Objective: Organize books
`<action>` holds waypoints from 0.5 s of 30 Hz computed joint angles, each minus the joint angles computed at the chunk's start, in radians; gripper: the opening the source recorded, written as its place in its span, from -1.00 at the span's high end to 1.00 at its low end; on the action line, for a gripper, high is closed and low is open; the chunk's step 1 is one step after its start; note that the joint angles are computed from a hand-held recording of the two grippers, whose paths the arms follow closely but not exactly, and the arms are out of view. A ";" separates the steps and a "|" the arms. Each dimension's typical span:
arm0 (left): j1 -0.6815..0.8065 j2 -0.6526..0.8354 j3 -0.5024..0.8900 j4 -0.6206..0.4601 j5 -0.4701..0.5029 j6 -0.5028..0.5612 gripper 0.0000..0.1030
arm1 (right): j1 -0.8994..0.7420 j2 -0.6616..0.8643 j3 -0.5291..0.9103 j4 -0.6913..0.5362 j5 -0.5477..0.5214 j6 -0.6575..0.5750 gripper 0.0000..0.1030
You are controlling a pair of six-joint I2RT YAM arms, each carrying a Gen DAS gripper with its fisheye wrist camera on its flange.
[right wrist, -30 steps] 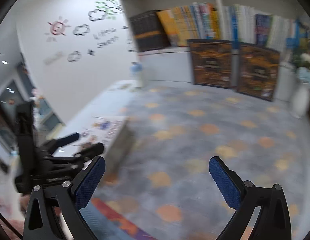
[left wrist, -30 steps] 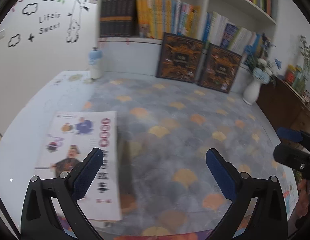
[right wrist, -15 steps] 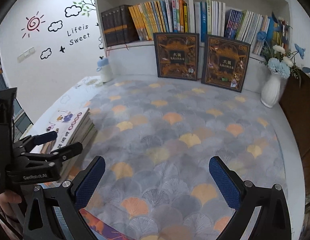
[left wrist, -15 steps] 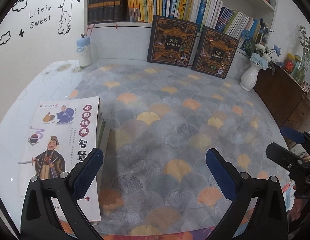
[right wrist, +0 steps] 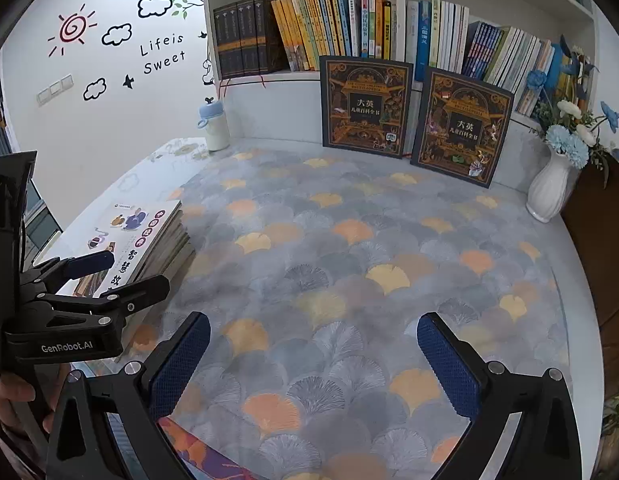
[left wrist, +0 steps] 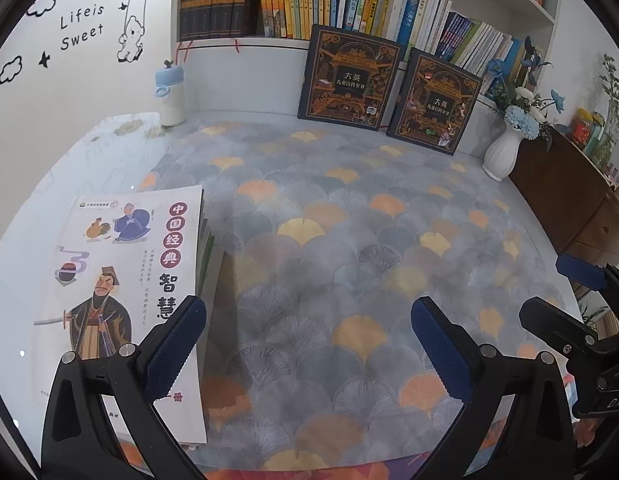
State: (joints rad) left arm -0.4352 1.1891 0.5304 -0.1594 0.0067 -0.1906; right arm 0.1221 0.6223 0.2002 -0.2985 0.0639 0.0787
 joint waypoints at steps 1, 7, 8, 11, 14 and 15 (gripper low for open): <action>0.001 0.001 0.000 -0.001 0.002 0.000 -0.99 | 0.002 0.001 0.001 -0.002 0.001 0.002 -1.00; 0.011 0.002 -0.002 -0.004 0.016 0.006 -0.99 | 0.012 -0.003 -0.001 -0.005 0.009 0.005 -1.00; 0.010 0.000 -0.005 -0.004 0.016 0.006 -0.99 | 0.015 -0.003 -0.001 -0.005 0.010 0.004 -1.00; 0.010 -0.002 -0.008 -0.005 0.018 0.006 -0.99 | 0.028 -0.010 -0.004 -0.012 0.022 0.010 -1.00; 0.011 -0.004 -0.011 -0.008 0.020 0.001 -0.99 | 0.027 -0.008 -0.003 -0.010 0.021 0.011 -1.00; 0.013 -0.006 -0.012 -0.009 0.024 0.001 -0.99 | 0.026 -0.007 -0.002 -0.010 0.019 0.010 -1.00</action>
